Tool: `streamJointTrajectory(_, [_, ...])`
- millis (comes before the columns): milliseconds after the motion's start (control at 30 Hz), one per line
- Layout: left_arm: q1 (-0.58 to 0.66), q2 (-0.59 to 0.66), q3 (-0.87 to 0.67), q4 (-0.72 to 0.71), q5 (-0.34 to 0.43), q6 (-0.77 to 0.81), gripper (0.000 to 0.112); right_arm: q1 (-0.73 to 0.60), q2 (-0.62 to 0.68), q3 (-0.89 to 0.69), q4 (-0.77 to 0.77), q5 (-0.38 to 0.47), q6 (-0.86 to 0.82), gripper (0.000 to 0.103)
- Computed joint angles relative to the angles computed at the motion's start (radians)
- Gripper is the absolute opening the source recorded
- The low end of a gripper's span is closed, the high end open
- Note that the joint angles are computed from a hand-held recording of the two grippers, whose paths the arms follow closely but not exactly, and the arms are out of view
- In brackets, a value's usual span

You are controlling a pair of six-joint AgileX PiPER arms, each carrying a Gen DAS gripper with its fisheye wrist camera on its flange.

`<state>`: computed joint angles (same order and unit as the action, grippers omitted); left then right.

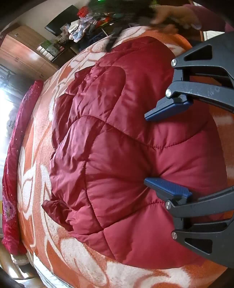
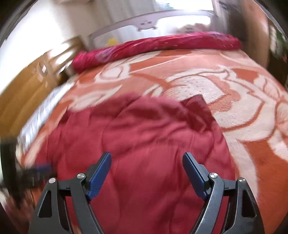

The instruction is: Fold large clothes

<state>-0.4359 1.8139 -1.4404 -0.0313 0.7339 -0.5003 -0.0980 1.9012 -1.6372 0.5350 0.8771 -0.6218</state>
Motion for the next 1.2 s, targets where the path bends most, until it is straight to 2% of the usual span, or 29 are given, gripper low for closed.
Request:
streamJointTrajectory(100, [-0.008,-0.007,0.013,0.014,-0.011,-0.012,0.064,0.013,-0.036,0.121,-0.126,-0.044,0.022,0.082])
streamJointTrajectory(333, [0.002,-0.073,0.066,-0.012,-0.030,-0.005,0.062,-0.088,0.024,0.146,0.017,-0.008,-0.018,0.082])
streamJointTrajectory(467, [0.011,-0.159,0.137,0.033,-0.051,-0.070,0.062,-0.081,-0.002,0.200,0.032,-0.069,-0.038,0.082])
streamJointTrajectory(533, [0.020,-0.157,0.164,0.048,-0.047,-0.086,0.062,-0.078,-0.011,0.220,0.043,-0.091,-0.043,0.082])
streamJointTrajectory(600, [0.025,-0.147,0.204,0.042,-0.088,-0.076,0.062,-0.076,-0.025,0.243,0.051,-0.111,-0.049,0.083])
streamJointTrajectory(667, [0.011,-0.137,0.219,0.075,-0.112,-0.106,0.062,-0.078,-0.025,0.239,0.041,-0.105,-0.039,0.083])
streamJointTrajectory(800, [-0.007,-0.124,0.199,0.124,-0.088,-0.154,0.062,-0.070,-0.063,0.210,-0.020,-0.051,0.030,0.082])
streamJointTrajectory(967, [-0.011,-0.124,0.192,0.120,-0.077,-0.159,0.062,-0.041,-0.109,0.165,0.004,-0.014,-0.013,0.083])
streamJointTrajectory(1133, [-0.034,-0.104,0.161,0.166,-0.042,-0.198,0.063,0.025,-0.005,0.077,-0.120,0.023,0.042,0.084])
streamJointTrajectory(1200, [-0.033,-0.100,0.158,0.168,-0.042,-0.193,0.063,0.011,0.019,0.113,-0.094,-0.028,-0.004,0.091])
